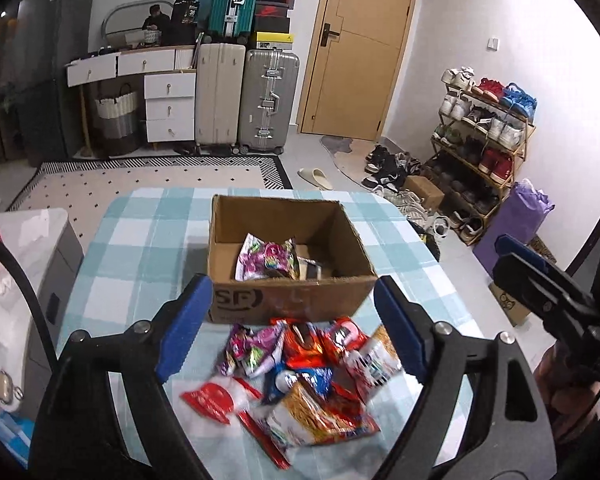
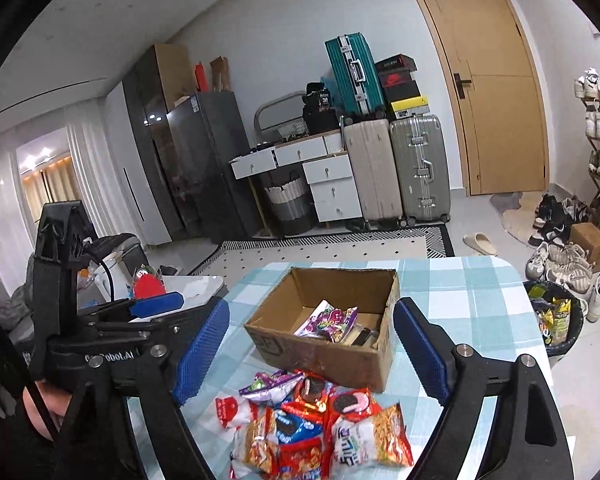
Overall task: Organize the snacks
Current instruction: 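Move both grippers back to the snack pile and lower the left gripper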
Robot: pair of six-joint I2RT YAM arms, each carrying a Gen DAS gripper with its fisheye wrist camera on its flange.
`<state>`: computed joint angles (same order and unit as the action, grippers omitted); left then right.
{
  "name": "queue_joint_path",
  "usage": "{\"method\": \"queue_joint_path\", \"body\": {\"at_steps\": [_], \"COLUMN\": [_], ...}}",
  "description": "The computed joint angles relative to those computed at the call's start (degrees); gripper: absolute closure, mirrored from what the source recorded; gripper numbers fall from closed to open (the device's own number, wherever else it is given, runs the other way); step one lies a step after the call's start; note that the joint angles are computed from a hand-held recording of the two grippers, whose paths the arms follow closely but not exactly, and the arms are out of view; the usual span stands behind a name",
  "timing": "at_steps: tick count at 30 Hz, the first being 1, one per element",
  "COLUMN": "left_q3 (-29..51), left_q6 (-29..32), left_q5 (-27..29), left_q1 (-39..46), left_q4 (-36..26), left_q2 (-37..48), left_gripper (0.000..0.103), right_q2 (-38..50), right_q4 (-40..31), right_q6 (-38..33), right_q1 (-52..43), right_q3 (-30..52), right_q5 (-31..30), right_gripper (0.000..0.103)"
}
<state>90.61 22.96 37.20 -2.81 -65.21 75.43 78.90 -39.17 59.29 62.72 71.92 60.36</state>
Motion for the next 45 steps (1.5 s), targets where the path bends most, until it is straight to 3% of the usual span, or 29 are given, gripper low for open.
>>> {"method": "queue_joint_path", "body": {"at_steps": [7,12,20,22,26,32,45], "left_q3": [-5.2,-10.1,-18.8,-21.3,-26.1,-32.2,-36.8], "left_q6": [5.5,7.9,11.6,12.6,13.9,19.6,9.7], "left_q5": [1.8,2.7,2.4,2.5,2.4,3.5,0.4], "left_q1": [4.8,7.2,9.7,10.5,11.5,12.3,3.6], "left_q4": [-3.4,-3.2,-1.5,-0.4,3.0,4.4,12.1], "left_q2": [-5.5,-7.7,-8.0,-7.9,-7.2,-6.0,3.1], "left_gripper": [0.021,0.019,0.016,0.015,0.001,0.001,0.001], "right_q2": [1.8,5.8,8.4,8.1,7.4,6.2,5.9], "right_q4": [-7.0,-16.6,-20.3,-19.3,-15.4,-5.3,12.3], "right_q6": [12.0,24.4,32.4,33.1,33.7,30.8,24.9], "right_q1": [7.6,12.8,14.9,15.1,14.9,13.6,10.9], "right_q3": [-0.5,1.4,0.1,-1.3,-5.0,-11.5,-20.8], "right_q5": [6.2,9.9,9.9,9.5,8.4,5.5,-0.3], "right_gripper": [0.011,0.007,0.006,0.006,0.005,0.004,0.004]}}
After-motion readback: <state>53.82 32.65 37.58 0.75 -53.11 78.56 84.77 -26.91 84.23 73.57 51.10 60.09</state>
